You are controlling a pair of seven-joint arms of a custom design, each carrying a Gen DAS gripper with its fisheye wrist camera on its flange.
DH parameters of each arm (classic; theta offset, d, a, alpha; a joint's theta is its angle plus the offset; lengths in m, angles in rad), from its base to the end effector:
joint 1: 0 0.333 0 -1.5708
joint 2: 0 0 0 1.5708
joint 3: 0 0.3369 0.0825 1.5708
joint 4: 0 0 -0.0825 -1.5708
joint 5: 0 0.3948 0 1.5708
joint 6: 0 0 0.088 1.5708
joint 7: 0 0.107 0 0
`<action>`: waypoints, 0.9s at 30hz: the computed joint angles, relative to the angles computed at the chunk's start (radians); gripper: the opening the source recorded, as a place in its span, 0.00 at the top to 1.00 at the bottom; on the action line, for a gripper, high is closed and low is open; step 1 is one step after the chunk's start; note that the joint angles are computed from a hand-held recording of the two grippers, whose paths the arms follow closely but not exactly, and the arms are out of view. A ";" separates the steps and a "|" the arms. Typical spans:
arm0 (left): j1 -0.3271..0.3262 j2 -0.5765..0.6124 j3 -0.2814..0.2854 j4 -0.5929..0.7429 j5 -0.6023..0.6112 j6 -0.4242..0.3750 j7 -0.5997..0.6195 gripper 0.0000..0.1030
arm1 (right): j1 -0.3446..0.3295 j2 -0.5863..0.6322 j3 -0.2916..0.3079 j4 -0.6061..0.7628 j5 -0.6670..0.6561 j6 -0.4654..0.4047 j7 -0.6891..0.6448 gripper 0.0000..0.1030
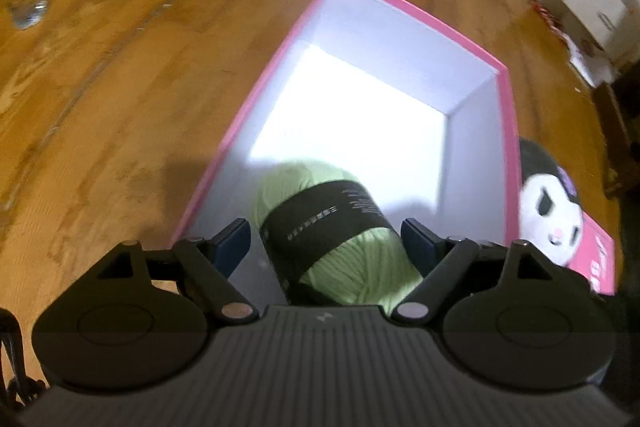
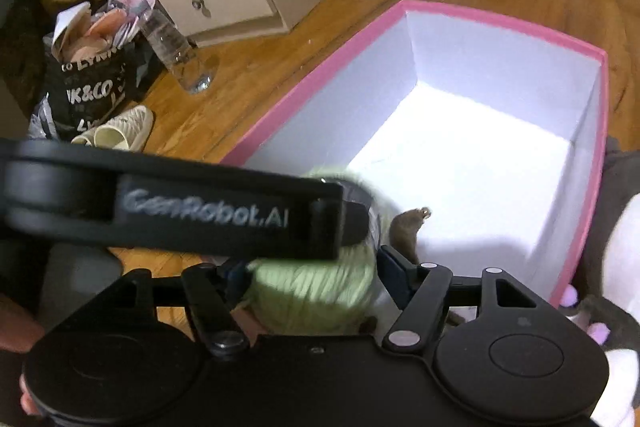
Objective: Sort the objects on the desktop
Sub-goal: 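Carry the green yarn ball with the left gripper into the pink box and release, then grasp the Kuromi plush by its body with the right gripper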
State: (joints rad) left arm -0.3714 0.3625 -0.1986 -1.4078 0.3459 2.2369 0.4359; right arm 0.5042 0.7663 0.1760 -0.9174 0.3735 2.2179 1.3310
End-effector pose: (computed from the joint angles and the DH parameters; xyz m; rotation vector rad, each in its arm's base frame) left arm 0.6298 -0.3610 0.5706 -2.4003 1.5134 -0.7068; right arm 0.6711 0.4778 0.5174 -2.2074 1.0376 0.1235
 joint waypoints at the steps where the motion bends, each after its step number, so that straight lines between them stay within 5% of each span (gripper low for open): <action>1: -0.002 -0.002 0.002 0.001 0.005 -0.007 -0.002 0.20 | -0.008 -0.025 0.007 -0.037 0.010 0.020 -0.019 0.30; 8: -0.008 -0.029 -0.001 -0.018 0.001 -0.017 -0.019 0.20 | -0.057 -0.191 0.022 -0.271 0.081 0.150 -0.110 0.30; 16: -0.036 -0.052 -0.013 -0.021 0.043 0.134 -0.118 0.20 | -0.109 -0.445 -0.032 -0.554 0.097 0.282 -0.079 0.24; 20: -0.099 0.026 -0.026 0.124 0.108 0.076 -0.024 0.20 | -0.149 -0.513 -0.092 -0.605 0.055 0.173 0.142 0.23; 27: -0.231 0.230 -0.009 0.456 0.109 -0.110 0.257 0.20 | -0.275 -0.606 -0.092 -0.780 0.330 0.120 0.146 0.23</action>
